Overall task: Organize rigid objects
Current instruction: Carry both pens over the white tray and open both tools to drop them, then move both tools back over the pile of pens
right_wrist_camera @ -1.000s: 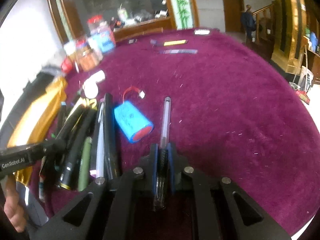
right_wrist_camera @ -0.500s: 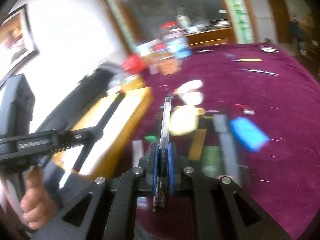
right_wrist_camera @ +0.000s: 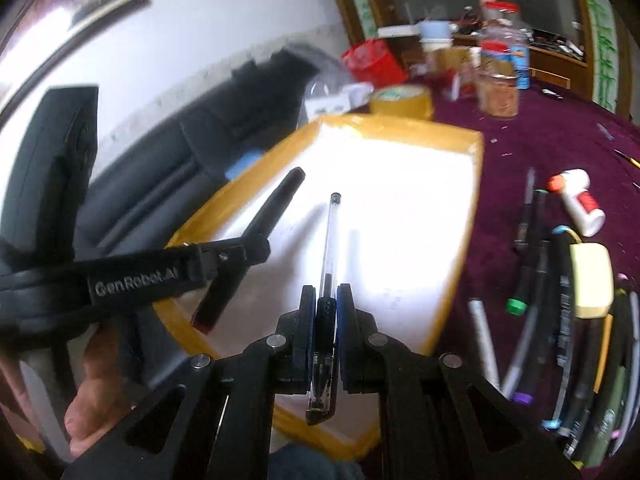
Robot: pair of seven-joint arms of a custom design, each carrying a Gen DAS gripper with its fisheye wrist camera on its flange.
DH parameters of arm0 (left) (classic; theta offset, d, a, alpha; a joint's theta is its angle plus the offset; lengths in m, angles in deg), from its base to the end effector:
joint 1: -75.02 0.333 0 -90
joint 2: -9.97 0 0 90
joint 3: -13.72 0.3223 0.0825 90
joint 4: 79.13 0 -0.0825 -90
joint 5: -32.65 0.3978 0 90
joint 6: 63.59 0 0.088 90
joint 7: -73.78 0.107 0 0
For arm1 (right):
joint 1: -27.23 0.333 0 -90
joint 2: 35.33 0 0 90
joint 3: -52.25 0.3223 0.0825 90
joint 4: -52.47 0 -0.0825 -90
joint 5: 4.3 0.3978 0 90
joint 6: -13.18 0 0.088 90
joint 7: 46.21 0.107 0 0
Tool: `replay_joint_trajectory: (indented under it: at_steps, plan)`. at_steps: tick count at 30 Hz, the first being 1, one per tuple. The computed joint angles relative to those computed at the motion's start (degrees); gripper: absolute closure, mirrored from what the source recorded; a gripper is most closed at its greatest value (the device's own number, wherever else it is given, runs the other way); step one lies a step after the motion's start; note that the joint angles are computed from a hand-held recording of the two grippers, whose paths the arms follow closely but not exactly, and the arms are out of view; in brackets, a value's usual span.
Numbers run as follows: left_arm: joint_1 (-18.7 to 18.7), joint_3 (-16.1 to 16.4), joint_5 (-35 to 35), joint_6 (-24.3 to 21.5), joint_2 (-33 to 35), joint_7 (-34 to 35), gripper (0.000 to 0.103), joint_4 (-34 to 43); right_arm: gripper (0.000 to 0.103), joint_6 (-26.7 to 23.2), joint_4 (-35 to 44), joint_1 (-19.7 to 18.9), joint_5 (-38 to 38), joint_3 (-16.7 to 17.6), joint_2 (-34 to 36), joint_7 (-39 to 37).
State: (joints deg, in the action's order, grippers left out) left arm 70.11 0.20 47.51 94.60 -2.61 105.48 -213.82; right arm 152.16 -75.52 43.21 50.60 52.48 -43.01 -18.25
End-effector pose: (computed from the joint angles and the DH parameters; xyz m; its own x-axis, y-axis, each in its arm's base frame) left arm 0.4936 -0.1810 0.4843 0.3478 -0.8797 0.3243 -0.7173 -0.4724 -0.5122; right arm 0.5197 0.1544 0.4621 0.7079 -0.6429 -0.2925 -0.6428 -0.4147 -0.6441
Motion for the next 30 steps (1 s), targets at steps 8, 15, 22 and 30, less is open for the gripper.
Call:
replay_joint_trajectory:
  at_steps: [8, 15, 22, 30]
  plan:
    - [-1.62, 2.29, -7.14, -1.83, 2.47, 5.81, 0.091, 0.19, 0.094, 6.95, -0.4, 1.44, -8.01, 2.45, 2.84, 2.86]
    - [-4.29, 4.82, -18.76, 6.0, 1.37, 14.33, 0.063, -3.17, 0.071, 8.08, -2.37, 2.43, -3.65, 1.05, 0.04, -1.79]
    - [-1.68, -0.08, -12.97, 11.7, -1.88, 8.12, 0.062, -5.63, 0.064, -6.75, -6.48, -0.94, 12.0, -6.82, -8.37, -15.08]
    - [-2.02, -5.88, -0.11, 7.61, 3.37, 4.25, 0.063, 2.79, 0.064, -10.94, -8.54, -9.09, 11.51, -10.17, -8.94, -12.08]
